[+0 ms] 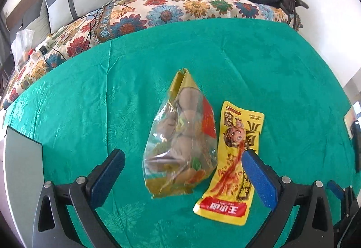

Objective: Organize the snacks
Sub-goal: 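Grasp the dried longan bag with the left gripper, then lift the longan bag with the left gripper while the right gripper reaches the yellow spicy strip packet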

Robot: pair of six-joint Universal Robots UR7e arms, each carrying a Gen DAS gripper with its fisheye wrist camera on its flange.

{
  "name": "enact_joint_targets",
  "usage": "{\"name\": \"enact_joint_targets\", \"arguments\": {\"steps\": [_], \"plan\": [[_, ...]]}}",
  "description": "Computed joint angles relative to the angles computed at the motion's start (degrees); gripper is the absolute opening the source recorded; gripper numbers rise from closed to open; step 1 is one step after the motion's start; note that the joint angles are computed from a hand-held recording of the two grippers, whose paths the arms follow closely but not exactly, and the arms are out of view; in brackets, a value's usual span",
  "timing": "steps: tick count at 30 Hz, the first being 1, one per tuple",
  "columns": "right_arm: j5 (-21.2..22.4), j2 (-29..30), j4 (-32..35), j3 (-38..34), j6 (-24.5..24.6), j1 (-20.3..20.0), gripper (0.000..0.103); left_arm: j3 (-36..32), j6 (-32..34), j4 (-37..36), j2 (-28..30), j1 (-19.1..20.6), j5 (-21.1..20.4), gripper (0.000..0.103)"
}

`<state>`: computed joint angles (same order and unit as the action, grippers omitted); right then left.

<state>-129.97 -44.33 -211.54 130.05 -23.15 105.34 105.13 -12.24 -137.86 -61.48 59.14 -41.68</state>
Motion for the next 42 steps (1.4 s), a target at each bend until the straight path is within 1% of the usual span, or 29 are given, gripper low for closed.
{"name": "enact_joint_targets", "arguments": {"steps": [2,3,4,5,7,9,10,14,15,16,17,18,19,20,22,23,25,27,30,32,34,35,36,37,38,40,41,42], "plan": [[0.01,-0.02,0.02,0.01,0.01,0.00,0.091,-3.85,-3.41,4.29,2.81,1.68,0.03,0.101],[-0.02,-0.01,0.04,-0.01,0.01,0.01,0.091,-4.40,-4.21,4.08,3.14,2.44,-1.14,0.097],[-0.02,-0.01,0.04,-0.01,0.01,0.01,0.091,-3.82,-4.00,1.73,2.64,3.25,-3.74,0.071],[-0.02,-0.01,0.04,-0.01,0.01,0.01,0.091,-3.23,-4.31,-0.51,1.83,4.27,-7.65,0.063],[-0.02,-0.01,0.04,-0.01,0.01,0.01,0.091,-0.29,-4.50,-5.40,-0.80,5.39,-12.50,0.059],[0.00,-0.03,0.21,-0.07,0.00,0.02,0.091,3.44,-4.54,-7.79,-4.28,5.70,-14.93,0.057],[0.02,-0.02,0.27,-0.11,-0.01,0.00,0.092,5.82,-5.33,-8.74,-6.75,6.13,-17.00,0.056],[0.01,0.09,0.36,-0.24,0.03,0.04,0.092,16.94,-9.11,-13.03,-19.17,9.68,-30.19,0.055],[-0.01,0.08,0.38,-0.25,0.03,0.04,0.092,19.42,-10.02,-13.07,-22.03,10.49,-31.77,0.055],[-0.01,0.08,0.38,-0.25,0.03,0.04,0.092,21.47,-11.19,-11.98,-24.61,10.79,-30.96,0.059],[0.00,0.06,0.41,-0.25,0.03,0.04,0.092,23.66,-11.71,-12.47,-27.02,10.91,-29.90,0.076],[0.00,0.06,0.41,-0.25,0.03,0.04,0.092,25.51,-13.15,-12.27,-29.35,10.43,-26.95,0.083],[0.02,0.02,0.44,-0.24,0.00,0.02,0.092,27.03,-14.98,-11.80,-31.65,9.69,-23.70,0.087],[0.02,0.02,0.42,-0.22,0.00,0.03,0.092,27.93,-16.27,-11.64,-33.44,9.47,-22.01,0.087],[0.04,0.00,0.47,-0.24,-0.01,0.02,0.092,28.71,-17.78,-11.97,-35.87,9.63,-21.41,0.087],[0.04,0.00,0.47,-0.24,-0.01,0.02,0.092,29.22,-17.77,-13.04,-36.58,9.42,-21.12,0.087],[0.06,-0.03,0.51,-0.24,0.00,0.01,0.092,29.19,-16.84,-12.95,-36.86,7.88,-19.48,0.088],[0.06,-0.03,0.51,-0.24,0.00,0.01,0.092,27.82,-14.75,-11.82,-35.00,6.25,-17.32,0.089],[0.07,-0.05,0.55,-0.23,0.00,0.01,0.092,26.05,-12.67,-10.03,-30.85,4.28,-15.21,0.090],[0.07,-0.05,0.55,-0.23,0.00,0.01,0.092,25.10,-13.19,-7.49,-27.76,3.04,-10.81,0.090],[0.07,-0.05,0.55,-0.23,0.00,0.01,0.092,24.25,-15.78,-5.03,-24.20,2.23,-5.40,0.090],[0.09,-0.09,0.60,-0.23,0.02,0.01,0.092,23.96,-17.05,-4.32,-22.59,2.37,-3.32,0.090],[0.09,-0.09,0.60,-0.23,0.02,0.01,0.092,23.79,-17.75,-4.68,-21.22,2.80,-2.28,0.091],[0.09,-0.09,0.60,-0.23,0.02,0.01,0.092,24.40,-17.80,-6.74,-20.25,2.86,-0.81,0.094],[0.09,-0.09,0.60,-0.23,0.02,0.01,0.092,25.24,-17.77,-8.64,-19.32,2.25,2.15,0.097],[0.08,-0.13,0.68,-0.24,0.04,0.03,0.092,25.46,-18.85,-8.85,-17.59,2.32,5.51,0.101],[0.08,-0.12,0.67,-0.24,0.02,0.02,0.092,25.93,-18.16,-9.97,-16.71,2.23,7.21,0.103],[0.11,-0.11,0.64,-0.23,0.01,0.00,0.092,26.97,-15.84,-13.49,-15.97,1.99,8.54,0.103]]}}
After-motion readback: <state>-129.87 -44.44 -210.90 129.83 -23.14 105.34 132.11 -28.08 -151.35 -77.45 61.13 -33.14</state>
